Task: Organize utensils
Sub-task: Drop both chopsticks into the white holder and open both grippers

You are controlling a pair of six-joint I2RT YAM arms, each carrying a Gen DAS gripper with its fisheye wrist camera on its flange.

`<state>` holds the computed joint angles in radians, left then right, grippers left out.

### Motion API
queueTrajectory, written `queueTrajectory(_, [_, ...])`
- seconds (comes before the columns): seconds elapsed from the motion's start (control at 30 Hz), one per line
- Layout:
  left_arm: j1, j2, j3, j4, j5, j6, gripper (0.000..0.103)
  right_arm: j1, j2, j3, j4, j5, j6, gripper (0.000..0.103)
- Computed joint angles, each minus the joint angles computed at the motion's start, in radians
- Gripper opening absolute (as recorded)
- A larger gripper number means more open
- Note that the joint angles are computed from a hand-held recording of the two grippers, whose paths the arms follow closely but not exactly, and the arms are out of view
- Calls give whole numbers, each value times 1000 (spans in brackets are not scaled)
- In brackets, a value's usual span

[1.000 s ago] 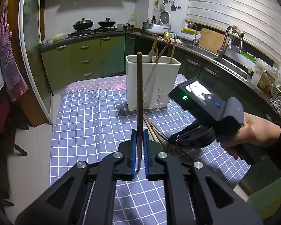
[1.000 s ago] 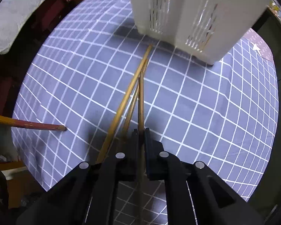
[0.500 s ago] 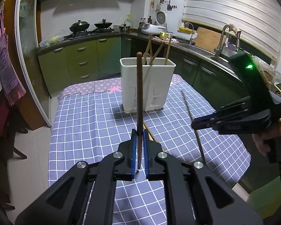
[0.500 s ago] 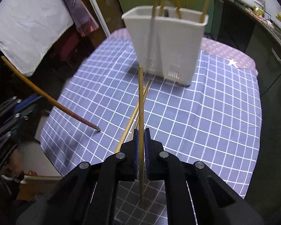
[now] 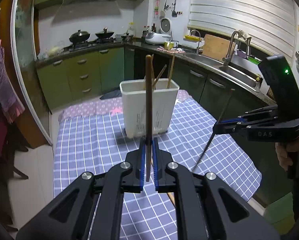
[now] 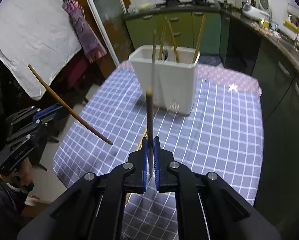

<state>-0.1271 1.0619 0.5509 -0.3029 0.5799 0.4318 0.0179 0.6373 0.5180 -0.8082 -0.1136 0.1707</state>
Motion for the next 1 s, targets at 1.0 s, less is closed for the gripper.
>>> queueTrajectory(1.0, [-332,384,580,120,-293,-262,7,-396,206,489,-100,-236,-203,7])
